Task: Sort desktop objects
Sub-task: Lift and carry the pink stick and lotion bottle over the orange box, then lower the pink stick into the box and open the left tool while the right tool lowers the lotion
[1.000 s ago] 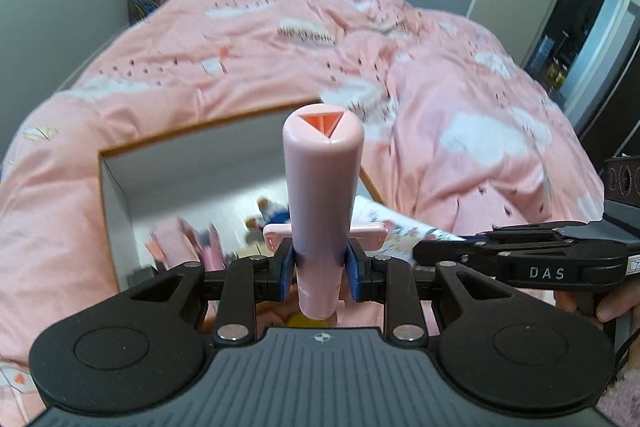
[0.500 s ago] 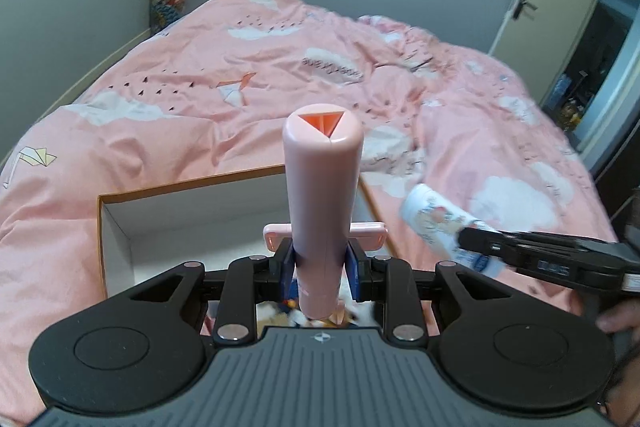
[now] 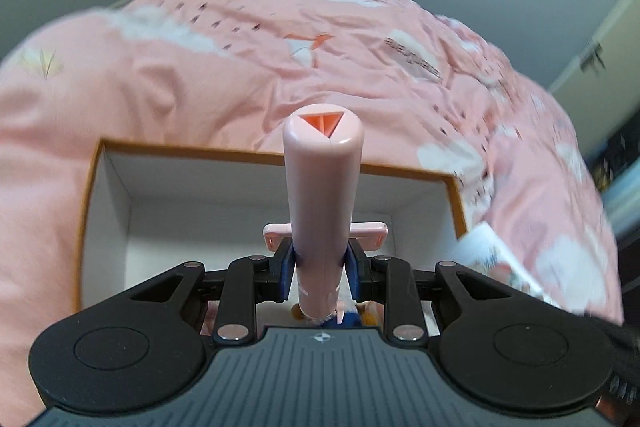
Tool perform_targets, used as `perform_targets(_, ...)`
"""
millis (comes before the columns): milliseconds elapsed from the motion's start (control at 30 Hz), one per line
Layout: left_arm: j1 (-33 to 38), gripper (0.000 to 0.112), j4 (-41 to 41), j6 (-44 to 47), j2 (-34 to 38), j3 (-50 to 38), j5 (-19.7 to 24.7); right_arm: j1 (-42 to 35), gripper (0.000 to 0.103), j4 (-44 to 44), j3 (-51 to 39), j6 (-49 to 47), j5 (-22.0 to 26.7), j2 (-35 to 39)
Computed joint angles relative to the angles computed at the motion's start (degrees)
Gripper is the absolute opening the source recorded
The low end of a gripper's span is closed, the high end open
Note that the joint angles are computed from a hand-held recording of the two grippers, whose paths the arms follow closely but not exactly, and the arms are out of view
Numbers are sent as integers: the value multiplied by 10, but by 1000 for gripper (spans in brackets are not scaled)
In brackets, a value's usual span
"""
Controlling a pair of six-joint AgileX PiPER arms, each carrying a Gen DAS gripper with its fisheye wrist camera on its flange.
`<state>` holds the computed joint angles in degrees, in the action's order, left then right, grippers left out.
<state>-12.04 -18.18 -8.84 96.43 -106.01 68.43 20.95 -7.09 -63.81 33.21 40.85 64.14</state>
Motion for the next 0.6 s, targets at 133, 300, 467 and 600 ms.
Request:
perform_targets(133, 28, 30, -36, -25, 9, 33, -32, 6, 15, 3, -18, -23, 1, 29)
perform_targets(300, 69, 30, -93, -51, 16, 70, -64, 5, 15, 14, -46, -55, 2, 68)
perform_targets(467, 94, 30, -139, -84, 22, 116, -106, 1, 15, 38, -70, -93, 2, 108)
perform_targets(600, 106, 30, -180, -111, 19, 159, -144, 1, 15, 44, -85, -106, 7, 133)
